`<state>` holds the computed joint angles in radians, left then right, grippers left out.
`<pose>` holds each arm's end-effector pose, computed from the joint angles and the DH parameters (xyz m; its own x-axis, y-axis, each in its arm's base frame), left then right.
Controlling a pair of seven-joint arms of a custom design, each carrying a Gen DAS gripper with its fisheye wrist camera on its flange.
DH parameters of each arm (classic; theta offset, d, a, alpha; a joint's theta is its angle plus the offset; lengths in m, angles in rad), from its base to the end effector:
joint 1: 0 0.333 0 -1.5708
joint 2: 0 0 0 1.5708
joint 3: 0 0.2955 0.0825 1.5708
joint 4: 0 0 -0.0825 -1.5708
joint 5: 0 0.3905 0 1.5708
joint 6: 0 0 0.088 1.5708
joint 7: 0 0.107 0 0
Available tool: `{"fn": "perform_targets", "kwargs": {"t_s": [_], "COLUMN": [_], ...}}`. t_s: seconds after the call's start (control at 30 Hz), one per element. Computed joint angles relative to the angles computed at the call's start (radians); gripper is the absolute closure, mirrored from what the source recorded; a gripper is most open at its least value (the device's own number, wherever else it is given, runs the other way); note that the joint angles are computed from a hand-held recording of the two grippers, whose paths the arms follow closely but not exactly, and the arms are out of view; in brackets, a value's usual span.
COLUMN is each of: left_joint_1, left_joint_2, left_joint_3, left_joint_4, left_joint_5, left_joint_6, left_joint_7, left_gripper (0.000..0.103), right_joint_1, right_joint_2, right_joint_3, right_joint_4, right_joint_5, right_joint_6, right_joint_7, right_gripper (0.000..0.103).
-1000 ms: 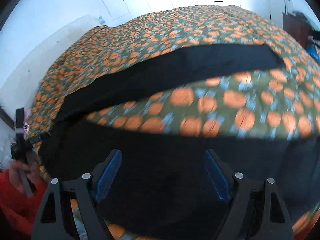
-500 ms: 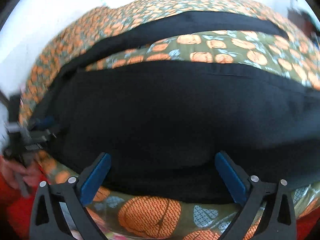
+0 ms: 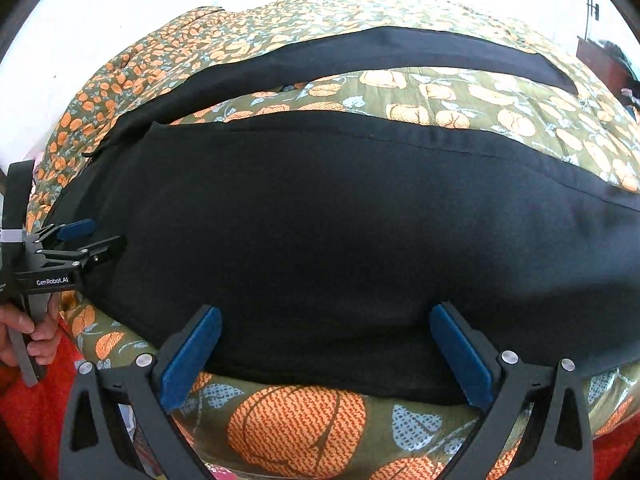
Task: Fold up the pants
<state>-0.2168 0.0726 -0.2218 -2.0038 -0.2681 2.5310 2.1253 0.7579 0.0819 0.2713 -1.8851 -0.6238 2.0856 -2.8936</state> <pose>0.5553 -0.2549 0.4480 -0.7191 -0.6949 -0.0064 -0.6073 0.6329 -0.4801 0.3380 0.4989 0.4601 -0.4423 -0.8808 -0.1687 -0.7345 0.4637 -0.4954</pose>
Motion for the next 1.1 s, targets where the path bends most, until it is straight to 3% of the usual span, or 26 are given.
{"fn": "perform_targets", "kwargs": {"t_s": [0.33,0.97,1.1], "left_joint_1": [-0.002,-0.001,0.000], "left_joint_2": [0.005,-0.010,-0.014], "left_joint_3": [0.001,0.000,0.002], "left_joint_4": [0.014,-0.009,0.009], "left_joint_5": [0.012,-0.008,-0.011], "left_joint_6": [-0.023,0.003,-0.028], "left_joint_7": [-0.006,0.009,-0.006], "left_gripper": [0.000,0.000,0.001], "right_joint_1": [0.005,0.012,0.013], "right_joint_2": [0.014,0.028,0.026], "right_joint_3": [-0.003,-0.006,-0.006], "right_joint_4": [0.019,0.038,0.037], "right_joint_5": [0.002,0.004,0.004], "right_joint_6": [-0.018,-0.043,-0.044], "right_joint_7": [-0.009,-0.034,-0.034], "right_gripper": [0.000,0.000,0.000]}}
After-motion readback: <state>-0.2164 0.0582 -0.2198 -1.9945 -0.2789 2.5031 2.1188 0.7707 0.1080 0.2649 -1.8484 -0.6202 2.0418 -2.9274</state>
